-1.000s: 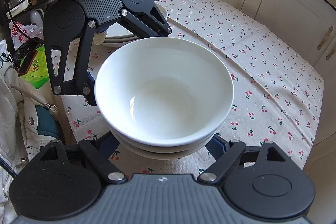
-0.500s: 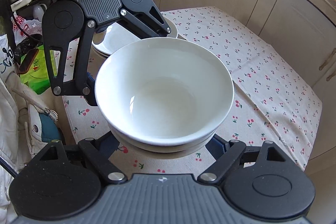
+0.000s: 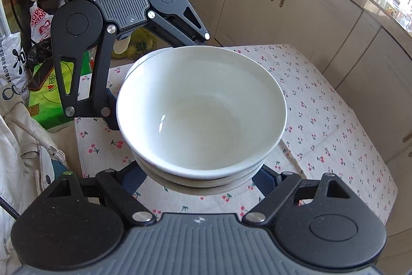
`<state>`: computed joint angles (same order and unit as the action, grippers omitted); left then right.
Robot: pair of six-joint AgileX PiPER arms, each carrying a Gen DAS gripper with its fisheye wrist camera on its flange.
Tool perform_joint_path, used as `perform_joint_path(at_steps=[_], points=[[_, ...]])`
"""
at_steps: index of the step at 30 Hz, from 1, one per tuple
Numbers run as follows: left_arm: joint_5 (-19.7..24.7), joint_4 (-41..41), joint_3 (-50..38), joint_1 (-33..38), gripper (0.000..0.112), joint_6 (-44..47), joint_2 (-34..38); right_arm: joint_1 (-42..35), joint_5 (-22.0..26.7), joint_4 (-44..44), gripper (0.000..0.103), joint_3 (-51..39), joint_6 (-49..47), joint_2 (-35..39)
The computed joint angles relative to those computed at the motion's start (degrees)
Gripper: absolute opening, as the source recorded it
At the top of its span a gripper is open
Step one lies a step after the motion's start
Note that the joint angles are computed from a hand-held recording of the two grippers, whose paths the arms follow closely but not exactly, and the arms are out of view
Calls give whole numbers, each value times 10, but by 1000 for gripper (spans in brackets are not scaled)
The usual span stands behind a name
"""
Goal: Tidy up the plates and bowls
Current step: 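Lower the bowl stack onto the plates and open both grippers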
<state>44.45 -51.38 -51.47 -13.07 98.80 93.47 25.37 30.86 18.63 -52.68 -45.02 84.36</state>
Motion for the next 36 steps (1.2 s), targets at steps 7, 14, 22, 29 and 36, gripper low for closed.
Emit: perform_joint_path(at_steps=[7, 14, 22, 29, 36], points=[[5, 0, 21, 63, 77, 10, -26, 26, 11, 9, 91, -91, -28, 81], [8, 5, 22, 111, 77, 15, -22, 41, 32, 20, 91, -181, -51, 163], [-4, 3, 15, 126, 77, 9, 4, 48, 54, 20, 91, -246, -49, 227], [-5, 3, 4, 130, 77, 7, 29, 49, 63, 14, 91, -262, -38, 247], [-9, 9, -4, 125, 77, -2, 44, 49, 57, 17, 91, -256, -35, 249]])
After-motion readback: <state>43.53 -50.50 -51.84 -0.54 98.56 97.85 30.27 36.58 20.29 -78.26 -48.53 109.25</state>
